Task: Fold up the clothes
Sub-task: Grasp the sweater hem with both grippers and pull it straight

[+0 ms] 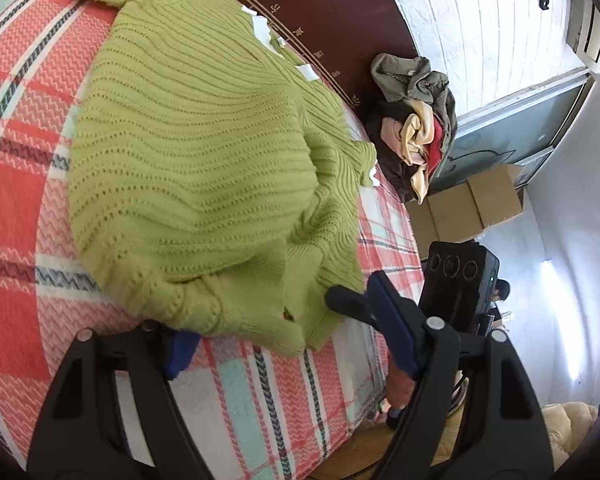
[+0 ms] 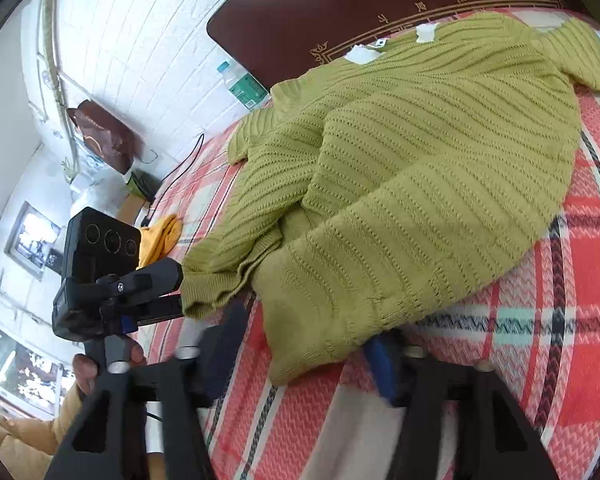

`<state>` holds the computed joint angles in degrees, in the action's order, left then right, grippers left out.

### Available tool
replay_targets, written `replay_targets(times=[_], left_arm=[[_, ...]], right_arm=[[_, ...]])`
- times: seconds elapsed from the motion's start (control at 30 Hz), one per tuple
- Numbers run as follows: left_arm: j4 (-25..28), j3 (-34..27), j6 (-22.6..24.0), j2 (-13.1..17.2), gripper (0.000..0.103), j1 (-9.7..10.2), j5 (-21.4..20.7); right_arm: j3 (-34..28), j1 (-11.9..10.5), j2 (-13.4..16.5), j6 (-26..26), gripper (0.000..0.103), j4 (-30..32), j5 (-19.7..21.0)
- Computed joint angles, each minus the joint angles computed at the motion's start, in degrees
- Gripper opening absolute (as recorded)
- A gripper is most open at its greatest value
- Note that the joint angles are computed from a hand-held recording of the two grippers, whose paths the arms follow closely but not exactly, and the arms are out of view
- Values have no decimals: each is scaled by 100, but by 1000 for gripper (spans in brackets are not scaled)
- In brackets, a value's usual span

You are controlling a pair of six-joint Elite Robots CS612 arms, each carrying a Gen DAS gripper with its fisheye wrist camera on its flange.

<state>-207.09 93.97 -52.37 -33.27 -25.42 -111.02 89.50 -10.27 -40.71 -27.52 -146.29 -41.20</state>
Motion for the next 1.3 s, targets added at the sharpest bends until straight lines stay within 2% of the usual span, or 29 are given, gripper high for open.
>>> replay_targets(times=[0.03, 0.1, 0.2, 0.37, 0.4, 0.47, 0.53, 0.63, 0.67, 0.7, 0.73, 0.77, 0.8, 0.83, 0.87, 0.9, 0.93, 1.03, 1.1, 1.17, 1.2, 1.23, 1.27, 1.3], left_arm=[[130, 9, 61, -32, 64, -9, 81], [420, -5, 94, -66, 29, 7, 78], [824, 70, 68, -163, 13, 44, 113], [138, 394, 47, -359, 13, 109, -82], [-21, 474, 10, -407, 13, 128, -111], [-18, 633, 80, -530, 13, 151, -5], [116, 762, 218, -629, 13, 164, 99], [728, 818, 331, -651, 13, 151, 237], [881, 821, 350, -633, 14, 147, 226], [980, 826, 353, -608, 21, 143, 212], [839, 844, 284, -557, 23, 142, 162], [675, 864, 211, -505, 29, 142, 112], [436, 888, 132, -470, 44, 150, 45], [177, 901, 33, -431, 53, 153, -27], [19, 899, -8, -408, 72, 150, -79], [-27, 889, 34, -407, 82, 127, -72], [-39, 877, 102, -412, 84, 101, -53], [406, 771, 570, -469, 84, -31, 225], [504, 644, 664, -433, 84, -77, 327], [568, 536, 621, -400, 84, -105, 391], [633, 504, 585, -401, 74, -116, 429], [745, 520, 616, -434, 62, -112, 460], [1001, 495, 679, -472, 25, -121, 488], [1130, 509, 678, -505, 12, -103, 442]], right_arm=[[-45, -12, 12, -42, 7, 87, -16], [-86, -73, 8, -139, 6, 233, 70], [-44, -247, -89, -291, 5, 405, 525], [173, -643, -380, -532, 5, 532, 1343], [214, -715, -423, -550, 5, 531, 1438], [260, -832, -461, -492, 5, 498, 1557], [242, -905, -411, -98, 8, 161, 1242], [141, -899, -303, 270, 10, 10, 356], [96, -882, -268, 274, 12, 71, 60], [71, -866, -233, 326, 18, 76, -207], [64, -858, -197, 403, 32, 58, -366], [40, -865, -154, 419, 41, 194, -334], [23, -887, -116, 397, 51, 368, -167], [40, -908, -95, 374, 54, 409, 8], [68, -928, -80, 348, 57, 408, 175], [100, -934, -76, 291, 62, 393, 294], [126, -930, -69, 255, 64, 325, 368], [127, -852, 7, 256, 64, 86, 483], [99, -776, 71, 284, 64, -125, 488], [62, -693, 102, 378, 57, -242, 529], [13, -673, 119, 332, 39, -112, 580], [-39, -656, 134, 257, 16, 67, 637], [-93, -639, 149, 178, 11, 249, 693], [-118, -630, 156, 146, 9, 338, 740]])
